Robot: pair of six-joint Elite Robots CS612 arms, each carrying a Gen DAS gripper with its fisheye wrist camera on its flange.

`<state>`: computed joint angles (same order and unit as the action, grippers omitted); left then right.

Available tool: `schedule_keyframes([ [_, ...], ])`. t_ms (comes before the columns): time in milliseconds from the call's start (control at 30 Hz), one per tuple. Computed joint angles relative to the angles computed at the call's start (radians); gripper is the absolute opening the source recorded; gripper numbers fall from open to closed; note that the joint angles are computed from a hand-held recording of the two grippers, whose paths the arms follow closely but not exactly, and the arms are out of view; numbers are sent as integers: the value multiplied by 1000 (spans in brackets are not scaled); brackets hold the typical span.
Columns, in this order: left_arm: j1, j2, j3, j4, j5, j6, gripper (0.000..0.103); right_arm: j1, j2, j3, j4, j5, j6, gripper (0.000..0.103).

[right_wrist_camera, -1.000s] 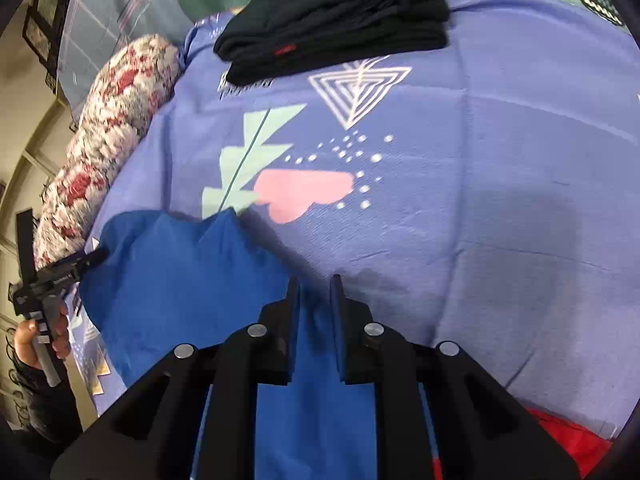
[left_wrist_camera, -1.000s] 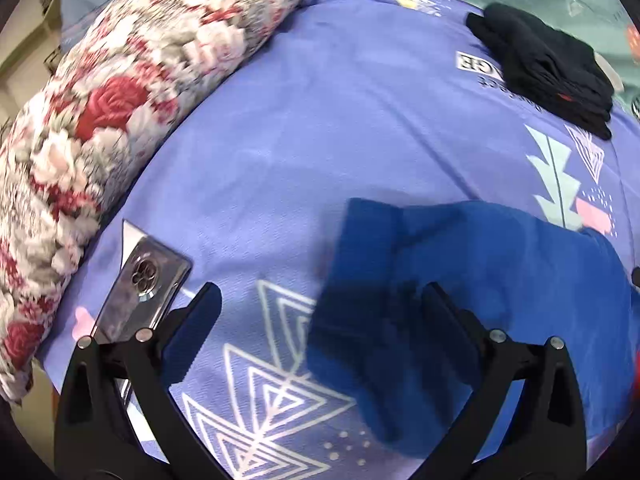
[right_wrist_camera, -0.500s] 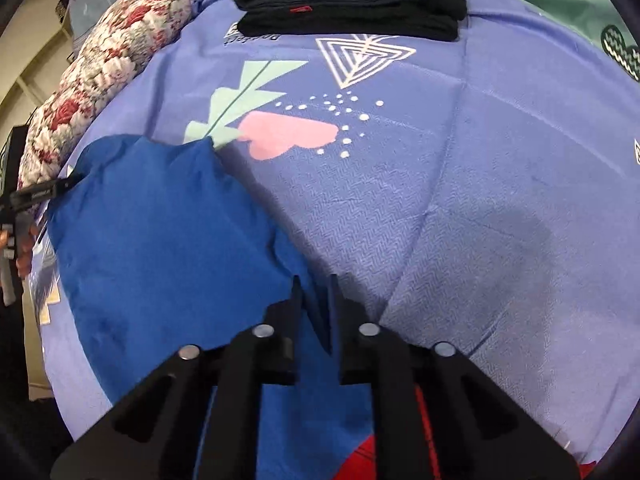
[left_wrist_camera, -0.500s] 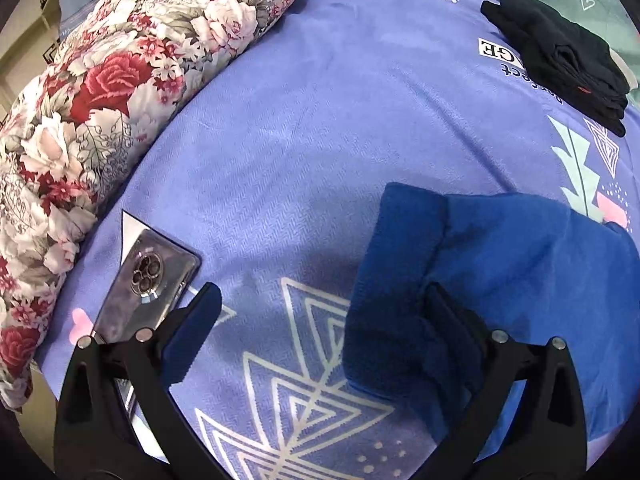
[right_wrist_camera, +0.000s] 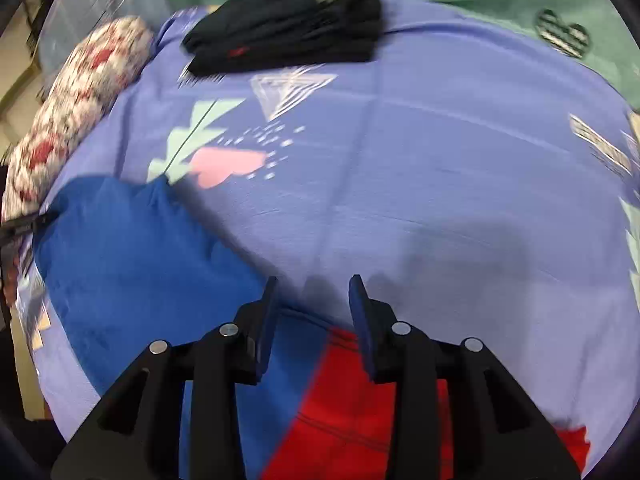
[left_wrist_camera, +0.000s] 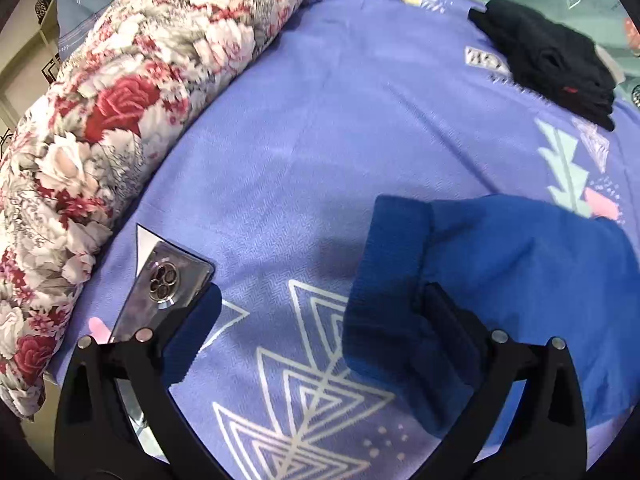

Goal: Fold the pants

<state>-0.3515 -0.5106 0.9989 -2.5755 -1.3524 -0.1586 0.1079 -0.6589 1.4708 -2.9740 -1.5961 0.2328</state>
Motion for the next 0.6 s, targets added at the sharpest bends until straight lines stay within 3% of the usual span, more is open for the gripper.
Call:
schedule_keyframes([
  [133,-9,-44,72,-116,-70,29,101,-30,-65,147,-136,22,123,40],
  [267,-28,-49,88,-106,-154,116,101,-59,-115,294,-260,84,222,40],
  [333,-40,-37,77,-70,-125,144,101,-75,-132,357,-305,122,267,40],
  [433,-53,-10,51,-2,-31,130,101,-85,-145,410,-328,66,301,38],
  [467,-52,-1,45,7,-18,130,101,-90,-145,422,-345,52,319,34],
  [500,-51,0,47,11,-22,132,101,-97,-146,432,-356,36,355,14],
  [533,-44,7,35,39,-42,119,101,-95,-146,433,-351,24,371,0],
  [567,-36,8,28,55,-75,99,101,-93,-147,433,-353,29,373,0],
  [600,-26,9,21,72,-111,75,101,-89,-149,434,-356,27,360,6],
])
